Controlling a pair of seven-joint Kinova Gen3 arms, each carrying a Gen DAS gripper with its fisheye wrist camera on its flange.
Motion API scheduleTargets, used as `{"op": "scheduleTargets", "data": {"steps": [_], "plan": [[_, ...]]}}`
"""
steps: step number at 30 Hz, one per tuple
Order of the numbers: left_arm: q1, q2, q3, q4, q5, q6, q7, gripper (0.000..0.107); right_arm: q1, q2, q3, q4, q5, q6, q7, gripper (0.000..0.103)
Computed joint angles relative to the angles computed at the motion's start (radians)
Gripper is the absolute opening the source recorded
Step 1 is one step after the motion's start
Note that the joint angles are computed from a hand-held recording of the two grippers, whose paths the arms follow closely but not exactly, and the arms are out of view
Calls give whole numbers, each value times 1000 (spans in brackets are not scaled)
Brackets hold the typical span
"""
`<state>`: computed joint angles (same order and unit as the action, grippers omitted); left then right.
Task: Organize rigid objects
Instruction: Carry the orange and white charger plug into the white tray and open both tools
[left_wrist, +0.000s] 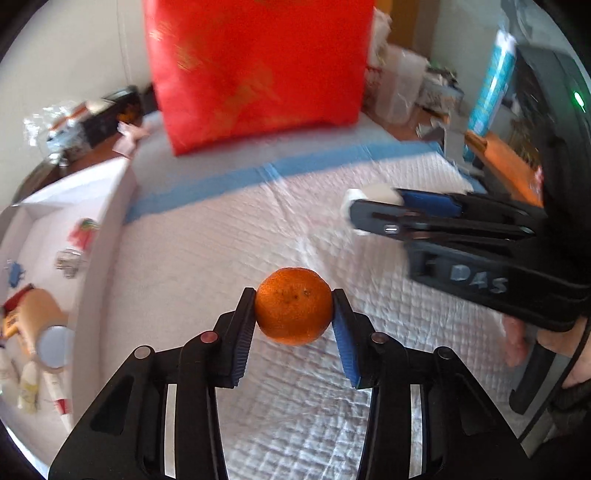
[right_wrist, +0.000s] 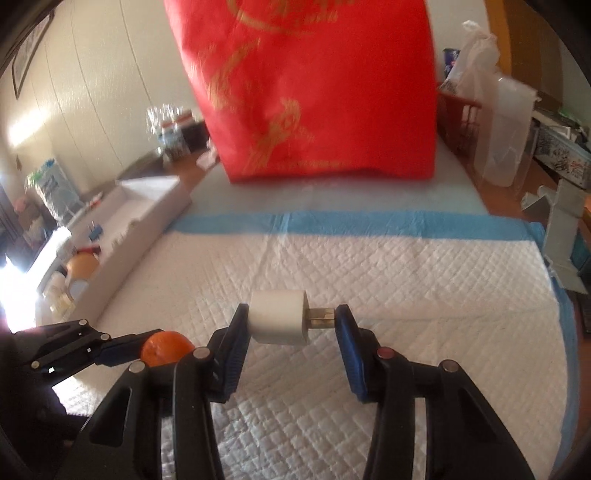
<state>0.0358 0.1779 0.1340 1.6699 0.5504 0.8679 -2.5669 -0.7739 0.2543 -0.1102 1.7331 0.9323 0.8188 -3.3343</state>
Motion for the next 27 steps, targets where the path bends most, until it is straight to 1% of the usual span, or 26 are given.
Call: {"op": "scheduleTargets", "data": {"steps": [3,7,9,12,15,17,20,22,25,27], "plan": [[-49,-51,-16,0,89,13,-49,40,-39,-32,-5,3,65,59,-71,46],[-91,-113,-61,-14,192,24,-112,40,-81,-64,-48,-10,165,167,-147,46],[-97,-151,-85,-19,215,-5,-133,40,-103,-76,-74,-25,212,227,-172,46],[-115,-182,-129,-61,250,-3,-126,40,-130,-85,-107,-55,272,308,-163,46],[-146,-213,-180,-114,315,8,-126,40,-164,-106,-133,-88,365,407,-142,46],[-168,-230,-215,-155,360,15,-125,40,-176,-123,-150,-103,426,448,-146,46],[-200,-246,-266,-206,441,34,-158,40,-190,-141,-175,-139,524,495,-138,46],[-221,-256,-293,-235,480,37,-168,40,-197,-145,-188,-169,590,507,-126,46],[-252,-249,-329,-281,520,55,-176,40,-204,-146,-199,-201,675,495,-122,46],[-276,-247,-343,-290,538,66,-186,40,-205,-144,-202,-213,732,465,-145,46]]}}
